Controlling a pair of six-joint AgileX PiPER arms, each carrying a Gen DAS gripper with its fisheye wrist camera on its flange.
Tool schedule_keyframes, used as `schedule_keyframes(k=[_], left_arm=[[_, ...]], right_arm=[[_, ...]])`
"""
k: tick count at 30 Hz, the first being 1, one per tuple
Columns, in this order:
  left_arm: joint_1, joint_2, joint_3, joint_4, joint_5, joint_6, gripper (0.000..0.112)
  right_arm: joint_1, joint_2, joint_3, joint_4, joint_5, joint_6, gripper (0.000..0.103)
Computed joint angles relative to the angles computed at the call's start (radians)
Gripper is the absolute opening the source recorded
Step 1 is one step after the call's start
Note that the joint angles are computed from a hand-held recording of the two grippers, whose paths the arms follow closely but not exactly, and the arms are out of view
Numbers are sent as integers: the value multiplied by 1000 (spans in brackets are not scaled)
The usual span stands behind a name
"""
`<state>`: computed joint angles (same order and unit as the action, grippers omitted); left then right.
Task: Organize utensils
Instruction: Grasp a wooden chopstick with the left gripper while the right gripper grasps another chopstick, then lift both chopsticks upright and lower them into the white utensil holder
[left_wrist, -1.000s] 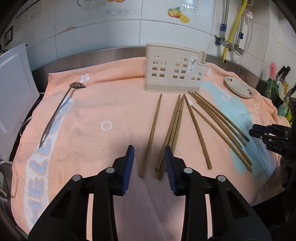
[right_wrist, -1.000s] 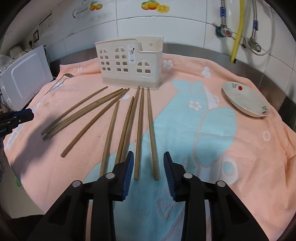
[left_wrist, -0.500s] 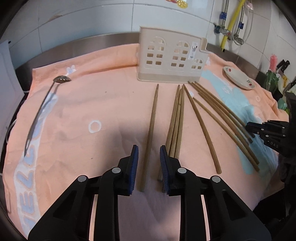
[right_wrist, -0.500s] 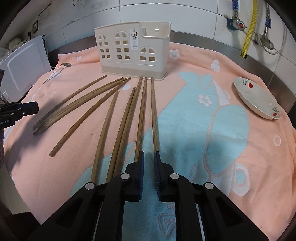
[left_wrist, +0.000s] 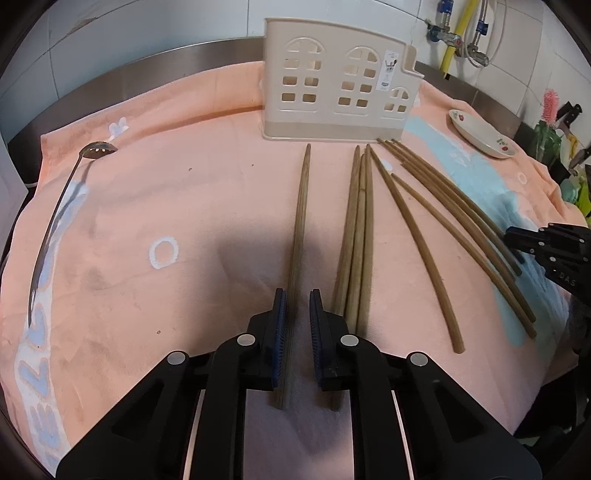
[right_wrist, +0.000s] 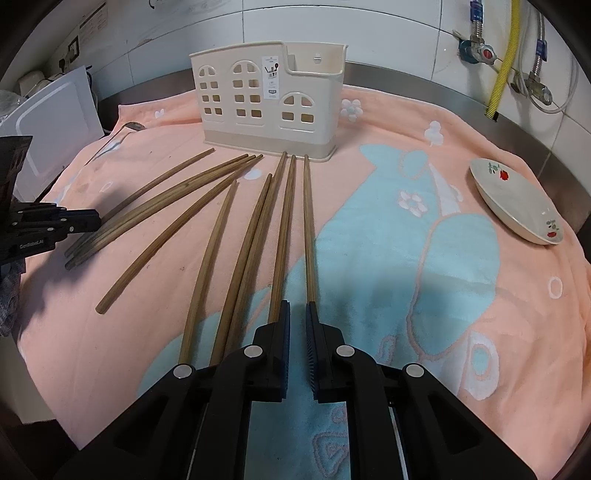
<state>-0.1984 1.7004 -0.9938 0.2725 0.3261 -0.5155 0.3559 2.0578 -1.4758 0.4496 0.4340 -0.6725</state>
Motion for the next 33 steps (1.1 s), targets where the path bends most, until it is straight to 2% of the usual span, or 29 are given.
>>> schedule_keyframes(k=[4, 11, 16, 33], left_arm=[[16, 19, -6, -57, -3, 64, 12], [9, 28, -25, -42, 14, 42, 12], [-11, 39, -39, 43, 29, -39, 12], [-9, 31, -31, 7, 32, -10, 11]], right_arm=[[2, 5, -6, -2, 1, -1, 8], [4, 6, -3, 1, -5, -5, 8], [5, 5, -3, -3, -6, -5, 8], [-11, 32, -21, -11, -10, 18, 9]])
